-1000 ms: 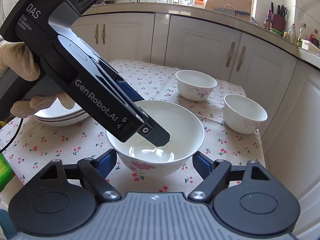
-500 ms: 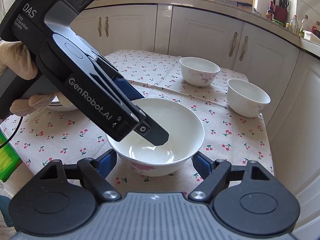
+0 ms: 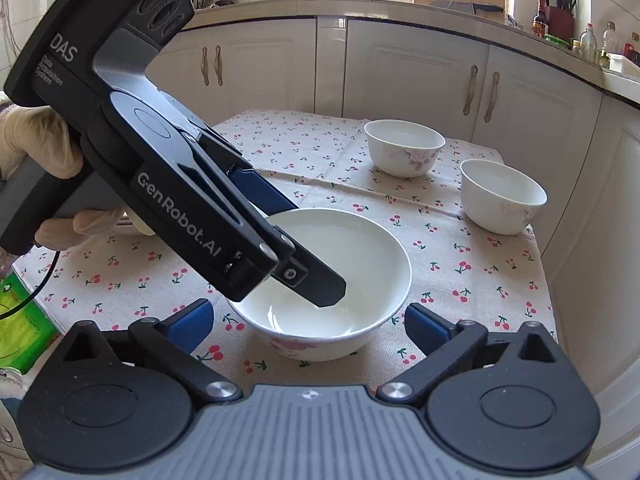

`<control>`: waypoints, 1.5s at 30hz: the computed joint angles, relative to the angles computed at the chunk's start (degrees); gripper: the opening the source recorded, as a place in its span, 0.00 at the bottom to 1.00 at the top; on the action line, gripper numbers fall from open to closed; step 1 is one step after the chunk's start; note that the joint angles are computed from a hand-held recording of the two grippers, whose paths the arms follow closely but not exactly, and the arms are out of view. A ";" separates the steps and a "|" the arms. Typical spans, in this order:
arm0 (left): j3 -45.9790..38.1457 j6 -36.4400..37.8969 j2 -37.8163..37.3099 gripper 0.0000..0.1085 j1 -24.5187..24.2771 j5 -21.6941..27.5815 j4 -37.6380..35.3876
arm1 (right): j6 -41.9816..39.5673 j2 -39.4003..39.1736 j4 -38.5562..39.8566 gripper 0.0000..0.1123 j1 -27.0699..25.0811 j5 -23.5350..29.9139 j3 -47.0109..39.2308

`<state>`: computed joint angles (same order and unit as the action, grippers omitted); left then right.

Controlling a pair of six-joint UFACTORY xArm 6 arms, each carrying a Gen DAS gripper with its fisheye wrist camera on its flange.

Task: Organize plates and bowls
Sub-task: 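Lift the white bowl with the left gripper over the pink-flowered bowl, then lower the white bowl into the pink-flowered bowl and open the left gripper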

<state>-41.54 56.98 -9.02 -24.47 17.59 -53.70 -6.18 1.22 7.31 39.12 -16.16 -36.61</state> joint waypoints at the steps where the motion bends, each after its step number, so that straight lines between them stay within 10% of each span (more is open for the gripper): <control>1: -0.05 0.51 -0.47 0.81 0.02 0.20 -0.26 | 0.46 -0.43 -1.05 0.92 -0.21 -0.15 0.27; 15: -10.71 -4.55 5.74 0.88 0.49 -0.90 9.51 | -12.21 -2.34 5.93 0.92 -4.35 -3.68 -0.55; 39: -43.98 -11.90 34.71 0.94 1.21 5.68 21.77 | 13.79 21.37 -30.35 0.92 -23.73 -3.79 -24.43; 45: -53.00 -15.29 41.33 0.81 1.89 9.42 22.42 | 24.20 25.61 -42.56 0.92 -26.17 -4.20 -30.16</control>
